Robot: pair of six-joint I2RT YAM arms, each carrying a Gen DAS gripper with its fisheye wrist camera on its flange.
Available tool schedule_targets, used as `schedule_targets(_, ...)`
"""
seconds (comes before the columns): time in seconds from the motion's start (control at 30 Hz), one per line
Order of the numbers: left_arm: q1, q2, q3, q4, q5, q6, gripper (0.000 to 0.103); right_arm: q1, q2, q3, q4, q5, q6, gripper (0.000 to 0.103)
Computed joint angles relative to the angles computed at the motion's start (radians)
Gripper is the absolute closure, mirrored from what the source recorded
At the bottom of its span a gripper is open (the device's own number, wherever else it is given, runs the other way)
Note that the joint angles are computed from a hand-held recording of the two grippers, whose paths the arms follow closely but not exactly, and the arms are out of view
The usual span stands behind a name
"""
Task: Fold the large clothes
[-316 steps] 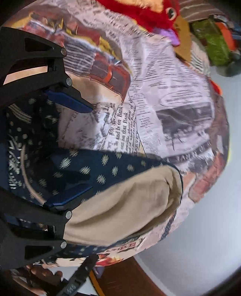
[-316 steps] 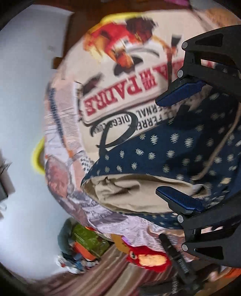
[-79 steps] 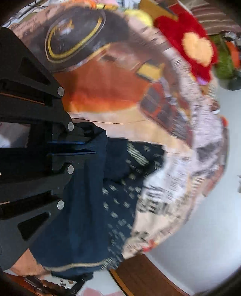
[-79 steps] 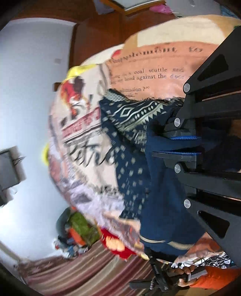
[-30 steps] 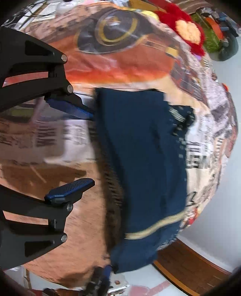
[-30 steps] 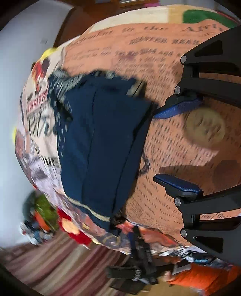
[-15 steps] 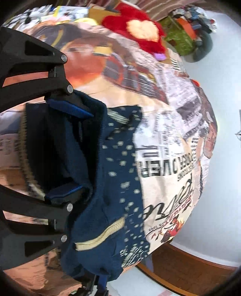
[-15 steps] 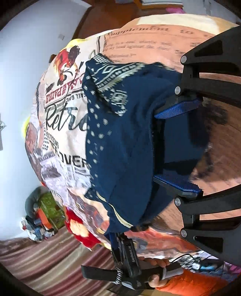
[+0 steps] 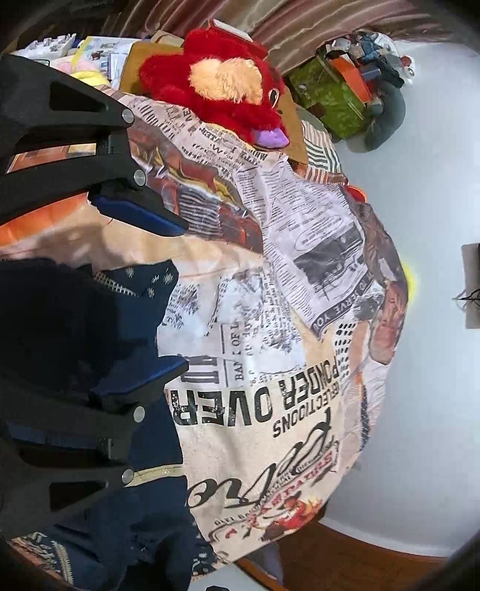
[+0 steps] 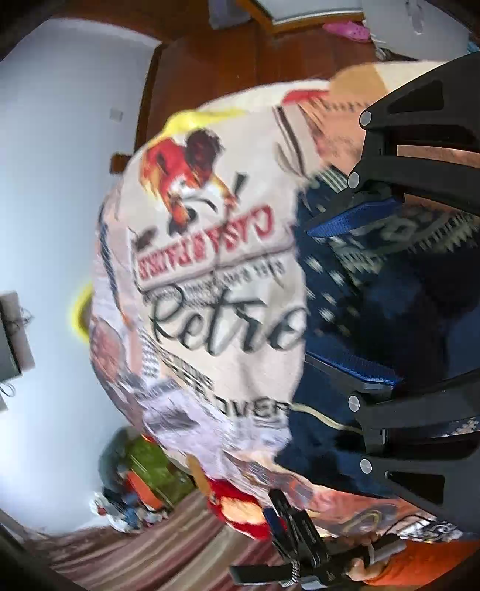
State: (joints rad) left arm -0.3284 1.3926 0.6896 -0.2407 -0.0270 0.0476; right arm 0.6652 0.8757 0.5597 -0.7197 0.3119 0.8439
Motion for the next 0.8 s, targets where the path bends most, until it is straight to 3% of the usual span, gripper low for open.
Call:
schedule_targets(0.1,0.06,-0.034,-0.029,-0.023,0.047,0.051,0.035,0.028,-0.062,-0.001,-0.047,0.011,-0.01,0.043)
schedule_targets(0.27,0.139,-0.051,-0.13,-0.027,0.086,0.142,0.035,0.24,-0.131,-0.019,-0.152,0.083,0.128,0.032)
schedule_targets(0.5,0.236,-0.046,-0.277,0.011,0.162,0.203,0.035,0.685,-0.057,0.019,-0.369,0.232,0.478,0.031)
schedule_targets(0.6,0.244,-0.049,-0.317,0.036,0.184,0.201,0.035,0.8,-0.015,0.027,-0.418,0.254,0.597,0.027)
schedule_targets(0.7,0.219,-0.025,-0.321,0.054,0.178,0.176,0.035,0.803,0.021,0.009,-0.367,0.239,0.584,0.026)
schedule_targets(0.8,0.194,-0.016,-0.3,0.056,0.173,0.152,0.035,0.677,0.07,-0.025,-0.229,0.19,0.428,0.026)
